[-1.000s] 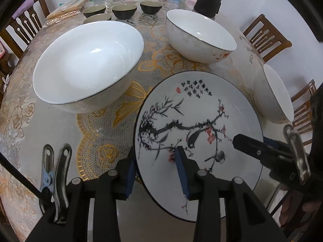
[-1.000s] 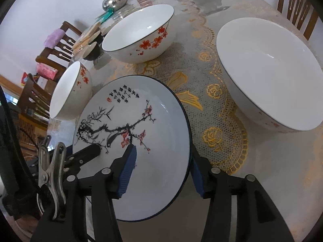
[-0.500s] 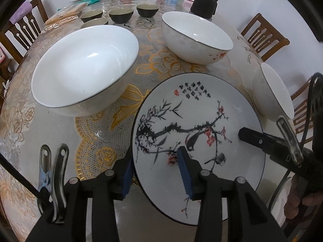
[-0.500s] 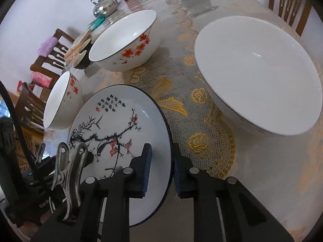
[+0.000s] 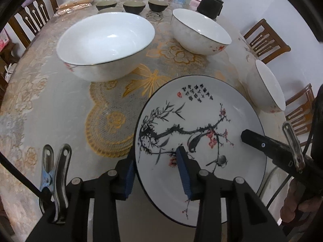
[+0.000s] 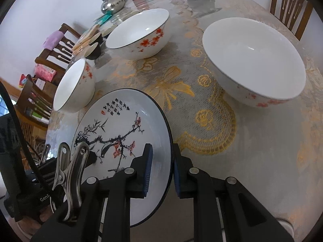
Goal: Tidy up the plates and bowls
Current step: 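Lift the plum-blossom plate with the right gripper and carry it toward the plate stack, then lower the plum-blossom plate onto the lettered plate with the right gripper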
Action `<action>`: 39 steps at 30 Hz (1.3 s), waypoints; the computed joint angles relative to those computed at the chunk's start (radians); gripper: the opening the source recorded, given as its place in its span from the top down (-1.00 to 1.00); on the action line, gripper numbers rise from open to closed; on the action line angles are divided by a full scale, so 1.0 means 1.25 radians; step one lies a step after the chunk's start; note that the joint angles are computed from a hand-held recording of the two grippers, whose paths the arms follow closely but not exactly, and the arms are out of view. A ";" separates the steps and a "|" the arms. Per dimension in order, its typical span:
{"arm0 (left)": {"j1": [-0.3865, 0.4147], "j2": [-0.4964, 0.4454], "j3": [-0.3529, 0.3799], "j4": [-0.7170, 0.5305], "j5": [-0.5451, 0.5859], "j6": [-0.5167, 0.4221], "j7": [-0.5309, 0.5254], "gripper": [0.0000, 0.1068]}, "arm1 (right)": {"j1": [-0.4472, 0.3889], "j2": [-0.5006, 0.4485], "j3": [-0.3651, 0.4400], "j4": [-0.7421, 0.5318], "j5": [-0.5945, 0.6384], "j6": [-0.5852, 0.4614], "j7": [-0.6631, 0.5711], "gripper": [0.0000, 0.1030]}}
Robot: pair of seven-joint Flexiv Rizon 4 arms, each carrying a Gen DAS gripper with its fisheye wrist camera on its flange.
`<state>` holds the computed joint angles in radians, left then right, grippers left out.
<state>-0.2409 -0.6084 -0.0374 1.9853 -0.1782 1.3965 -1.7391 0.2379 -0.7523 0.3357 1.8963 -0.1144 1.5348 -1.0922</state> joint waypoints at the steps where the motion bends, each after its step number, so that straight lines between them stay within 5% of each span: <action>1: -0.010 0.006 0.011 0.003 0.005 0.000 -0.008 0.27 | -0.006 0.002 0.009 0.006 0.002 0.003 -0.003 0.59; 19: -0.147 0.122 0.128 0.070 0.148 -0.023 -0.232 0.28 | -0.147 0.062 0.163 0.167 -0.005 0.112 -0.034 0.59; 39: -0.218 0.163 0.088 0.061 0.292 -0.065 -0.422 0.28 | -0.370 0.122 0.246 0.365 -0.180 0.224 0.061 0.59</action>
<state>-0.5130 -0.4045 0.0722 2.0617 0.1868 1.3150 -2.2665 -0.2244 -0.6001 0.6427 2.3523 -0.3394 1.8148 -1.0158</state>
